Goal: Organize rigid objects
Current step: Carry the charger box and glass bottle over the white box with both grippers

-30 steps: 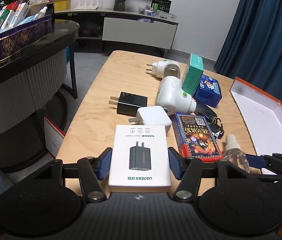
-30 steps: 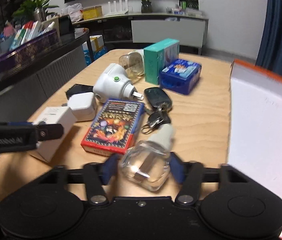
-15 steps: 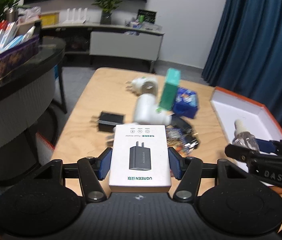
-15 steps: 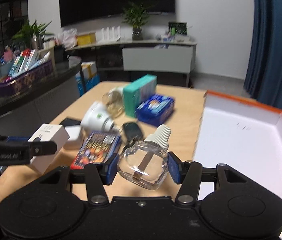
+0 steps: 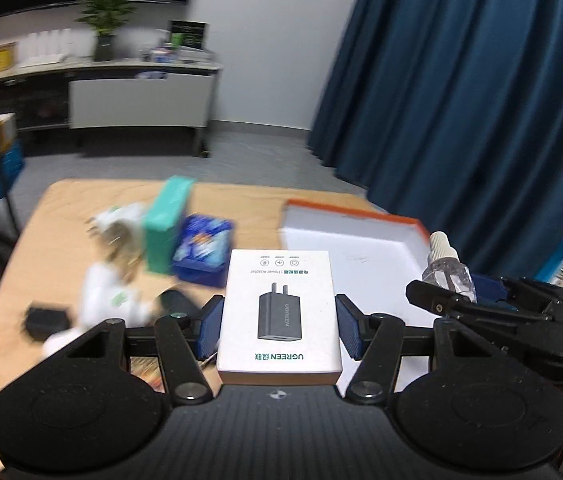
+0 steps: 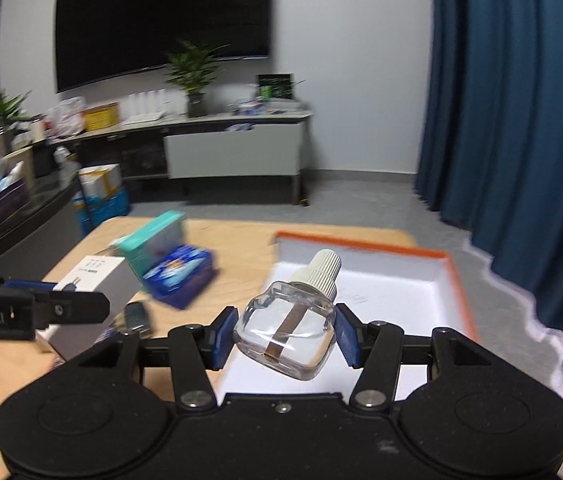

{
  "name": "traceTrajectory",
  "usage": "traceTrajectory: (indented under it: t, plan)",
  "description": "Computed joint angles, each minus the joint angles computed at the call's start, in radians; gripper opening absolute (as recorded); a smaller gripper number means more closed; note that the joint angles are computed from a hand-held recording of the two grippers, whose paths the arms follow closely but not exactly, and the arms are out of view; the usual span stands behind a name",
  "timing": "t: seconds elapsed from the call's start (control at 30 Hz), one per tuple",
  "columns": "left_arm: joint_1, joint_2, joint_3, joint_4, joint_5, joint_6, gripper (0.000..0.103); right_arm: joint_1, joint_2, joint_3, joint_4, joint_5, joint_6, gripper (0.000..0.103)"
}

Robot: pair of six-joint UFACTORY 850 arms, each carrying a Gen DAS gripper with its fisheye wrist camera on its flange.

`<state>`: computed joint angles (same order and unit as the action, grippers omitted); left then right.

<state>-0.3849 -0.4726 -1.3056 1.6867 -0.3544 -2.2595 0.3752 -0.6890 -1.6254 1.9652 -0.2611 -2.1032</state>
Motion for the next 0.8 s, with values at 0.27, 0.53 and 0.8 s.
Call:
traceTrajectory:
  t: [0.27, 0.53, 0.8]
  plan:
    - [0.007, -0.164, -0.296, -0.31, 0.059, 0.443, 0.059, -0.06, -0.056, -0.137, -0.25, 0.032, 0.262, 0.063]
    - [0.013, -0.227, -0.352, -0.401, 0.05, 0.48, 0.059, -0.094, -0.164, -0.307, -0.783, -0.016, 0.817, 0.063]
    - [0.021, -0.272, -0.414, -0.571, 0.006, 0.642, 0.059, -0.097, -0.281, -0.498, -1.119, -0.101, 1.158, 0.063]
